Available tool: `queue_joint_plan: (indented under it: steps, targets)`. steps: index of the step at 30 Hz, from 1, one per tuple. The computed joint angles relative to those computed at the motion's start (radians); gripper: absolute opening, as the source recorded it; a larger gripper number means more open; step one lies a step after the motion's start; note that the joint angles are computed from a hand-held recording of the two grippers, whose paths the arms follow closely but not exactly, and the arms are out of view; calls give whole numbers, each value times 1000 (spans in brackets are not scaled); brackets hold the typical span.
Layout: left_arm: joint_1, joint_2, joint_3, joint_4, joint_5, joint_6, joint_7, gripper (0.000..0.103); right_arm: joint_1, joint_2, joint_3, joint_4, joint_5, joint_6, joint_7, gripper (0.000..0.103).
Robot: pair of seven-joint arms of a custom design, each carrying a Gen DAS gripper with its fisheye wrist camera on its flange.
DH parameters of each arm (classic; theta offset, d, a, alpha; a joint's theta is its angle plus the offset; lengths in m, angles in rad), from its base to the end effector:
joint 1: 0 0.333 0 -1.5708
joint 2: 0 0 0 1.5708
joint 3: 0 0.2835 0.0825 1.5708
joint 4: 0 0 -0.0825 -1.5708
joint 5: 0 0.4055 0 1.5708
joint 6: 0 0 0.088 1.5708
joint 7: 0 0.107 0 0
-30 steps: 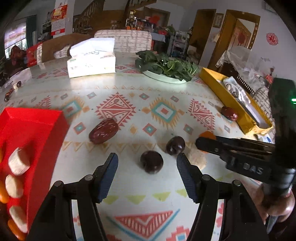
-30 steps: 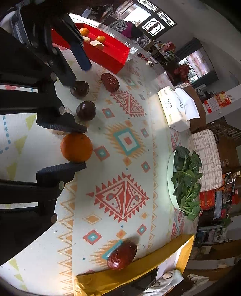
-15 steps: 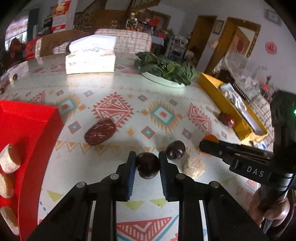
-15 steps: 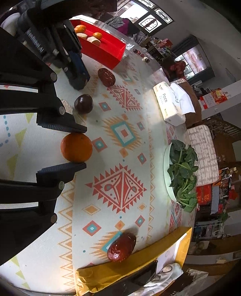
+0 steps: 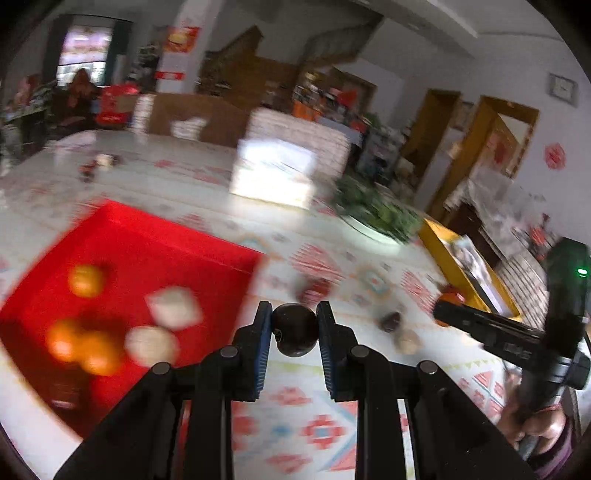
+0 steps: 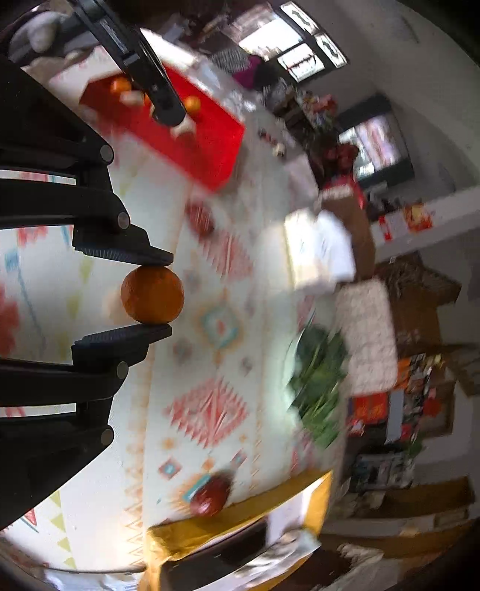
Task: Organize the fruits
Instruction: 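Carry the dark fruit and orange over the red tray and release both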
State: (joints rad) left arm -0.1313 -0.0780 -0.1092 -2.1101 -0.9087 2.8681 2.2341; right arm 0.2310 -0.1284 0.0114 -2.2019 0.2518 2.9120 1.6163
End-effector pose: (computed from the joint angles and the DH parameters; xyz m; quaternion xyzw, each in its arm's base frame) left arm 0.5821 -0.0986 0.4898 -0.5874 0.6669 -0.4307 0.1574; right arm 0.5648 0.1241 0.4939 -0.6374 0.6519 -0.1814 0.3686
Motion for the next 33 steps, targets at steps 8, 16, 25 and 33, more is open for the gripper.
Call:
queue_joint_plan:
  steps: [8, 16, 25, 33]
  targets:
    - [99, 2, 52, -23, 215, 34, -237, 24, 84, 137, 40, 256, 216, -152, -215, 35]
    - [185, 83, 58, 24, 266, -29, -309, 24, 92, 368, 112, 505, 150, -269, -153, 35]
    - [224, 99, 35, 43, 210, -36, -264, 28, 103, 484, 133, 625, 64, -343, -93, 35]
    - [191, 0, 43, -55, 223, 44, -282, 57, 104, 482, 141, 616, 49, -327, -77, 38]
